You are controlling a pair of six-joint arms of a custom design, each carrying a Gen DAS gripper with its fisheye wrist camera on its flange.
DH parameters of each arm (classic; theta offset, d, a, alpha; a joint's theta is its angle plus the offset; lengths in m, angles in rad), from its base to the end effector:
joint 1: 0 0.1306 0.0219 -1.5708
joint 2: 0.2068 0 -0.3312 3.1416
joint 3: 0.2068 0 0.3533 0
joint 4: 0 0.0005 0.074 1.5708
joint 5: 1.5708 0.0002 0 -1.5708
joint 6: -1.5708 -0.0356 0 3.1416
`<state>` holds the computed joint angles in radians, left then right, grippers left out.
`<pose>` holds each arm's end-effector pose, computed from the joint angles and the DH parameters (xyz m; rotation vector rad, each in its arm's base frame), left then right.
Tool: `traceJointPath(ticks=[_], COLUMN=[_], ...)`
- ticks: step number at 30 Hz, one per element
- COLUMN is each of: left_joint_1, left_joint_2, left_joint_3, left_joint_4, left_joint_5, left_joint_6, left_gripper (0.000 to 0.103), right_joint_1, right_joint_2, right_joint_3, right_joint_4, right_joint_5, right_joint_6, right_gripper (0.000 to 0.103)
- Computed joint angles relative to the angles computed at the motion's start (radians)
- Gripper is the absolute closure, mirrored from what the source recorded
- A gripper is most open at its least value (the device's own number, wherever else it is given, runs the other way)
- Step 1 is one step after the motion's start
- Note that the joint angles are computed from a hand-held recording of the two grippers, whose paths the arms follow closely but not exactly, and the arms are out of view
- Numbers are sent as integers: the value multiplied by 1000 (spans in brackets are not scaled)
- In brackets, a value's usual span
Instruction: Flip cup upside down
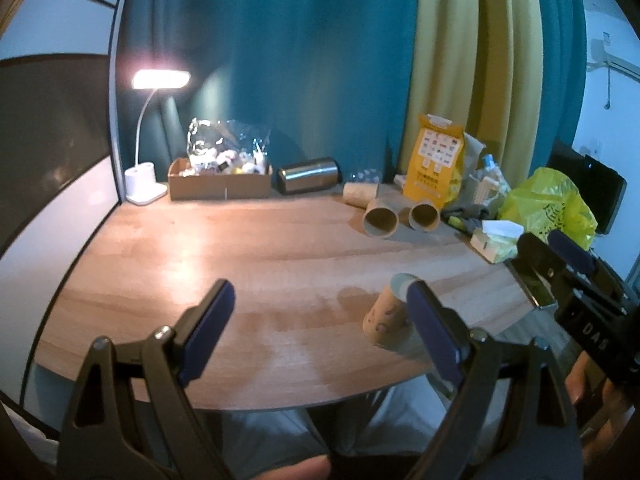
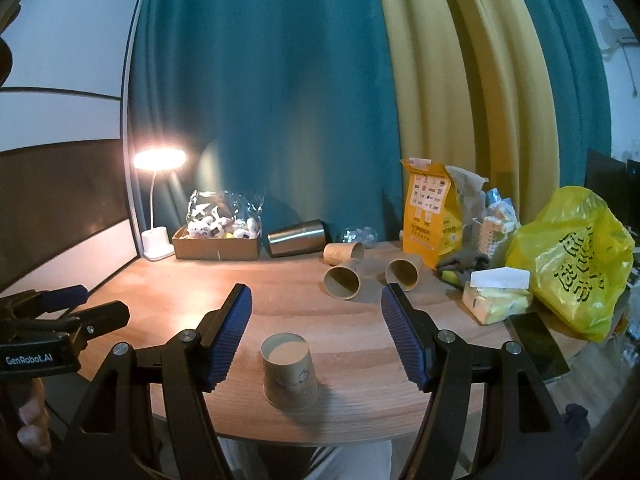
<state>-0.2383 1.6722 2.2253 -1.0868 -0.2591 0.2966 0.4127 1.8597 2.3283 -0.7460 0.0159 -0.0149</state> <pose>0.5037 -0.1135 0.5765 -0.2151 2.0742 -0.0523 0.5501 0.2397 0.5513 -0.3561 1.8232 0.2831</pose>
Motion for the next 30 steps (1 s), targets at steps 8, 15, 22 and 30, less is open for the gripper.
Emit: traceJointPath(ticks=[8, 15, 22, 30], left_joint_1=[-2, -2, 2, 3], left_joint_2=[14, 8, 5, 9], left_joint_3=[30, 23, 18, 24], left_joint_4=[-20, -19, -20, -23], left_joint_5=[-5, -9, -6, -5], left_joint_6=[-10, -14, -14, -14], left_gripper=[13, 13, 13, 13], right_joint_1=[-2, 0, 0, -2], right_joint_2=[-3, 0, -4, -3], right_joint_3=[-3, -2, -15, -14], right_joint_4=[-1, -8, -11, -15], right_joint_5=[5, 7, 9, 5], right_joint_6=[-10, -12, -15, -15], right_gripper=[32, 32, 32, 32])
